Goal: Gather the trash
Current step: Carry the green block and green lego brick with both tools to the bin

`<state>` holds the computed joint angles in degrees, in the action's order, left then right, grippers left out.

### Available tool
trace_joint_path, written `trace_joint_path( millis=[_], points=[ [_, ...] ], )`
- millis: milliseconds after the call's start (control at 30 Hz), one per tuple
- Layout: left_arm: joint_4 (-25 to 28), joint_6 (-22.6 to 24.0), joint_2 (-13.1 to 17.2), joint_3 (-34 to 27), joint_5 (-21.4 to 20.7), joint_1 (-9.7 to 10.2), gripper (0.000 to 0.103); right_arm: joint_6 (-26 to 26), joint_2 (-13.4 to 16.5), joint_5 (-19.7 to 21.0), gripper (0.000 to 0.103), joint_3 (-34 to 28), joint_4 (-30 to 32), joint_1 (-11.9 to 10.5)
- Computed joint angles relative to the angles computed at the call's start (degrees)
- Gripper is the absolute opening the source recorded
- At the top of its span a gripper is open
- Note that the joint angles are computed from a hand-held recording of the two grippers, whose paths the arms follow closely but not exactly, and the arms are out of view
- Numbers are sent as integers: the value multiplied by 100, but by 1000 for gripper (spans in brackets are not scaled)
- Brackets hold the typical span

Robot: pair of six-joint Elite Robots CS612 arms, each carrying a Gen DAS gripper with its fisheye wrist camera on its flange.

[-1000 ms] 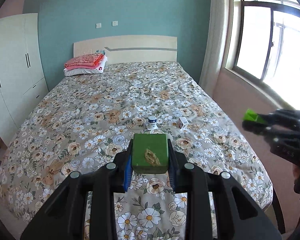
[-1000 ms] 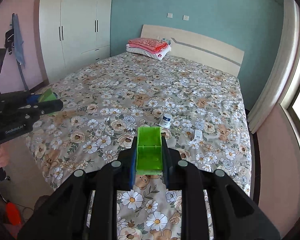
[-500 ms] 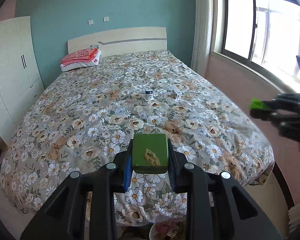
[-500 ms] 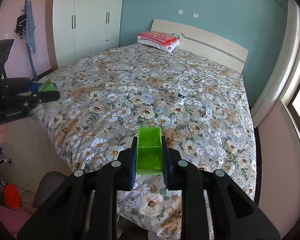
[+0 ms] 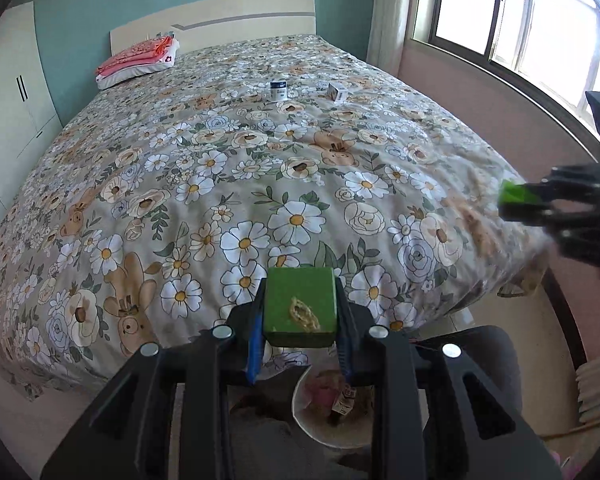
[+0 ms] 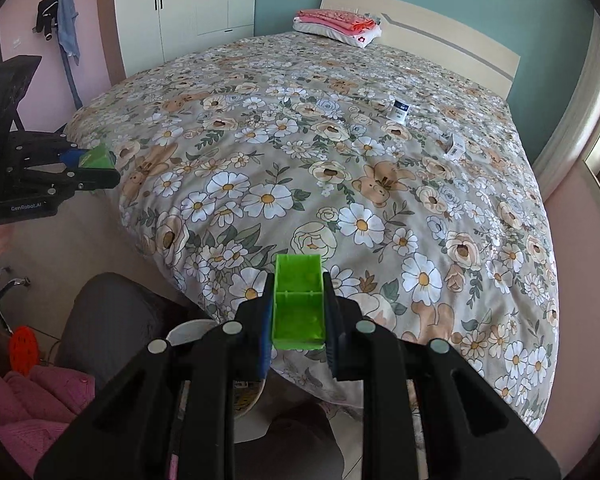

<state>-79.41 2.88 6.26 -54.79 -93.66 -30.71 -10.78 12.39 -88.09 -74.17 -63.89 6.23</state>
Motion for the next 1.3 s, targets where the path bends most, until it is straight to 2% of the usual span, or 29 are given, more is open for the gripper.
trace_joint_path(
  millis=[167, 333, 500, 800, 1033, 1300],
  points=[
    [467, 69, 320, -287, 7, -23, 32, -60, 281, 124, 22, -107, 378, 75],
    [934, 50, 566, -463, -179, -20, 32, -122, 545, 355, 22, -200, 720, 142],
    [1273, -51, 762, -554, -430, 0, 32, -216, 757, 493, 22, -279, 999, 210],
    [1819, -31, 1087, -620, -603, -54, 32, -288, 1206, 764, 22, -401, 1539, 312],
    [2125, -69, 1293, -563, -842, -98, 32, -60, 1502, 961, 22, -365, 1782, 358],
    [2237, -460, 1416, -286, -936, -122, 32, 467, 1719, 1245, 23, -138, 1863, 332]
  ],
)
